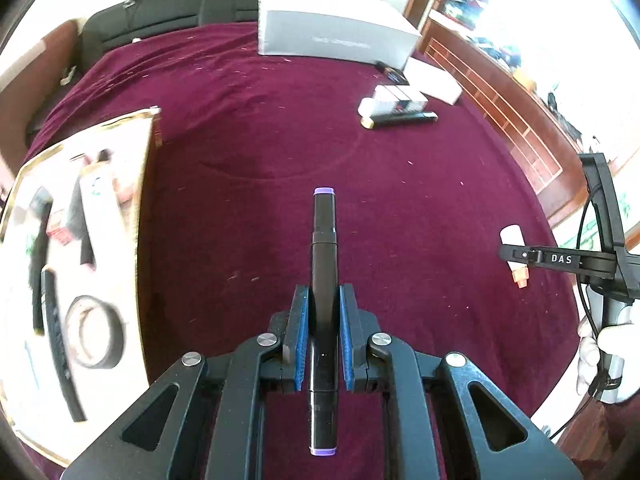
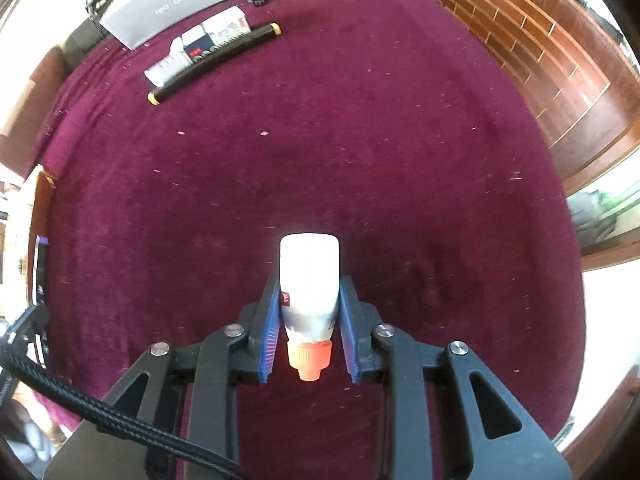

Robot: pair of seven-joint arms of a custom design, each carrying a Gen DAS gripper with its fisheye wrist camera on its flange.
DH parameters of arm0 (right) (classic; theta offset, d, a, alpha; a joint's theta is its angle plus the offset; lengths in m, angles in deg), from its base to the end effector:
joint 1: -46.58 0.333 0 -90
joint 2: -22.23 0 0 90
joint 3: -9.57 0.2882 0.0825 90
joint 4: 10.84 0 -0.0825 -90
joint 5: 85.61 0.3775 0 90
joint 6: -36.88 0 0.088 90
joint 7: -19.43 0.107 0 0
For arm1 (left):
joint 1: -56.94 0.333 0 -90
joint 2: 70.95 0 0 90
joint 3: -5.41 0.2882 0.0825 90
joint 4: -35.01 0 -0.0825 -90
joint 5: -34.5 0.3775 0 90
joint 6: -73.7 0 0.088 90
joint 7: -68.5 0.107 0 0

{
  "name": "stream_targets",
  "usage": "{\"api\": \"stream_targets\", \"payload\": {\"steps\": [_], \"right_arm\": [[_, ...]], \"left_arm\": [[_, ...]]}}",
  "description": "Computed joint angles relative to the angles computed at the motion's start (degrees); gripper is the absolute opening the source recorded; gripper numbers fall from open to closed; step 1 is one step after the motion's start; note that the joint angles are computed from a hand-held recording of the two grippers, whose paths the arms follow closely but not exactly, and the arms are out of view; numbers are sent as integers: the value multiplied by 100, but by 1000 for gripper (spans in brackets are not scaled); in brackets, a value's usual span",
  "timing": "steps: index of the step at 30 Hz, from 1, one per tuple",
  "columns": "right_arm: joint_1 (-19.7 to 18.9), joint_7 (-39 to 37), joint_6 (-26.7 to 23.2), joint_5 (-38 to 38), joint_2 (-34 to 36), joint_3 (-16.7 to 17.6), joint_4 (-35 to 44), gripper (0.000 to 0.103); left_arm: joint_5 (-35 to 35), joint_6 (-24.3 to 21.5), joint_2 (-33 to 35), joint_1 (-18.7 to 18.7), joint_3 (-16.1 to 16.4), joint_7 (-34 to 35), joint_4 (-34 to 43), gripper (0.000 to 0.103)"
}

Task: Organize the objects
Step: 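Lower the marker into the box with left gripper while right places the glue bottle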

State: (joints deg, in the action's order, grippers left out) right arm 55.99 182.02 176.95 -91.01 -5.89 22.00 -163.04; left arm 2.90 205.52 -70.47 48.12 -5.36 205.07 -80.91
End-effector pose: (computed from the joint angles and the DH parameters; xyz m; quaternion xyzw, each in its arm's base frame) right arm 0.3825 0.1495 0.3999 -0.3562 0.9211 -0.0815 0.1345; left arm 0.5375 -0.2028 0.4497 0.3464 -0.9012 0.2603 0.0082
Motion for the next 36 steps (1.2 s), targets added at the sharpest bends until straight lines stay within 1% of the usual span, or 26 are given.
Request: {"api": "stream_targets", "payload": {"steps": [5, 9, 14, 17, 20, 22, 25, 28, 32, 36], "right_arm": [[127, -142, 538, 293, -85, -76, -88, 25], [205, -391, 996, 520, 122, -107, 96, 25], [342, -861, 1341, 697, 726, -146, 703, 25], [523, -1218, 1554, 911, 1081, -227, 1075, 25], [679, -1574, 1633, 1053, 1498, -269, 1559, 25], [803, -1828, 1652, 1191, 1772, -310, 1887, 25], [1026, -2341, 1636, 1511, 2348, -377, 2576, 25], [1217, -2884, 1527, 1892, 3033, -396, 3411, 25], [1405, -3287, 1232, 2074, 3891, -404, 4500, 25], [1617, -3401, 648, 1961, 4894, -478, 5882, 25]], "left_arm": [[-106, -64, -144, 162, 155, -30, -58, 11], [-171, -137, -283, 297, 301, -53, -120, 11], [-142, -235, -310, 537, 508, -251, -67, 11], [-62, -184, -250, 695, 584, -370, -24, 11], [88, -123, -129, 875, 648, -516, 66, 11], [191, -79, -9, 998, 677, -618, 159, 11], [366, 17, 215, 1162, 680, -715, 319, 11], [493, 29, 428, 1281, 620, -746, 462, 12], [614, -66, 746, 1429, 535, -678, 711, 12], [713, -134, 1068, 1550, 418, -593, 1038, 12]]}}
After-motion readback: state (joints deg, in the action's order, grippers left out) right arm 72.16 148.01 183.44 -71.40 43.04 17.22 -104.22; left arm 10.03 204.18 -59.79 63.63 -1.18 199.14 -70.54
